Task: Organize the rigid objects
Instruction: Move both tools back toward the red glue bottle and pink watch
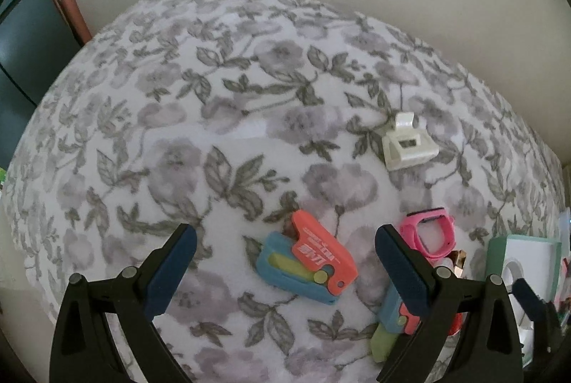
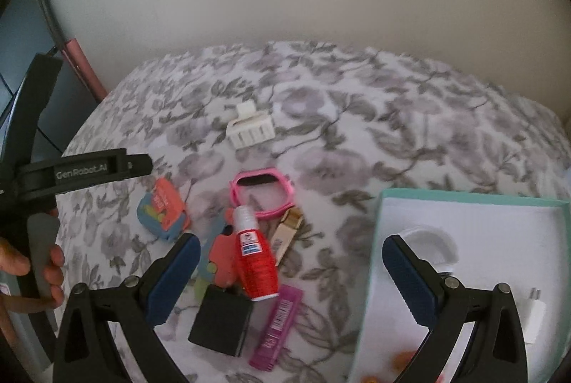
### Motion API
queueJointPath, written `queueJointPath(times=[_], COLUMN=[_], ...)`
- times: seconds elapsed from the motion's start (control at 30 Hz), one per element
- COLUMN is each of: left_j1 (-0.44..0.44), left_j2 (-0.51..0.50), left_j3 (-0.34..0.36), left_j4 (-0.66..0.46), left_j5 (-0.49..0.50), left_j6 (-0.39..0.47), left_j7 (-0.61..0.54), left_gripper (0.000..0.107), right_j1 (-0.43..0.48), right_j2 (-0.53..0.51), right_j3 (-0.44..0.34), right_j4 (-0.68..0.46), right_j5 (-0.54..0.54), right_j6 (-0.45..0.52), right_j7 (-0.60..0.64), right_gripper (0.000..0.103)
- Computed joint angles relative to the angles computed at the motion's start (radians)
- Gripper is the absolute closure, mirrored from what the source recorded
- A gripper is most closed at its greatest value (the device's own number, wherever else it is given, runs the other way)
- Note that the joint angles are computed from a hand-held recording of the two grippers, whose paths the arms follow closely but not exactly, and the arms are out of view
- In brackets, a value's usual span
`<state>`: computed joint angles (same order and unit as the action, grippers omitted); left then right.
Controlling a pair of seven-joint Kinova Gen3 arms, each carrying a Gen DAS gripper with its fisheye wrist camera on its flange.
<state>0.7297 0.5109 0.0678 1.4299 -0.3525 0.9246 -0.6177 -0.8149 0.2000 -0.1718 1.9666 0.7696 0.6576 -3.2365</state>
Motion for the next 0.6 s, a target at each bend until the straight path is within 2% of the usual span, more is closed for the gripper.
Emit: queueJointPath(times=[0.23, 0.37, 0.53, 0.6], left_j1=[-0.046, -0.062, -0.09, -0.076], left_j2=[0.056, 0.071, 0.075, 0.082], left_j3=[0.027, 0.028, 0.037, 0.026], left_j4=[-0.017, -0.016, 0.013, 0.011], left_j5=[0.091, 0.14, 0.201, 0.196], left_j6=[0.006, 0.004, -0.037, -0.034], left_j7=[-0.053, -0.065, -0.085, -0.077], left_gripper=[0.007, 0.007, 0.008, 0.008], right_j1=[0.003, 0.002, -0.017, -0.024], right_j2=[0.056, 0.073, 0.084, 0.089], right_j3=[0.015, 0.032, 0.053, 0.058], right_j4=[-0.036, -0.044, -0.055, -0.064], right_j5=[-0.05, -0.09, -0.113, -0.119], right_j6=[-0.043, -0.065, -0.067, -0.054], right_j7=[0.078, 0.117, 0.142, 0.149], right_gripper=[0.002, 0.014, 0.021, 0.022])
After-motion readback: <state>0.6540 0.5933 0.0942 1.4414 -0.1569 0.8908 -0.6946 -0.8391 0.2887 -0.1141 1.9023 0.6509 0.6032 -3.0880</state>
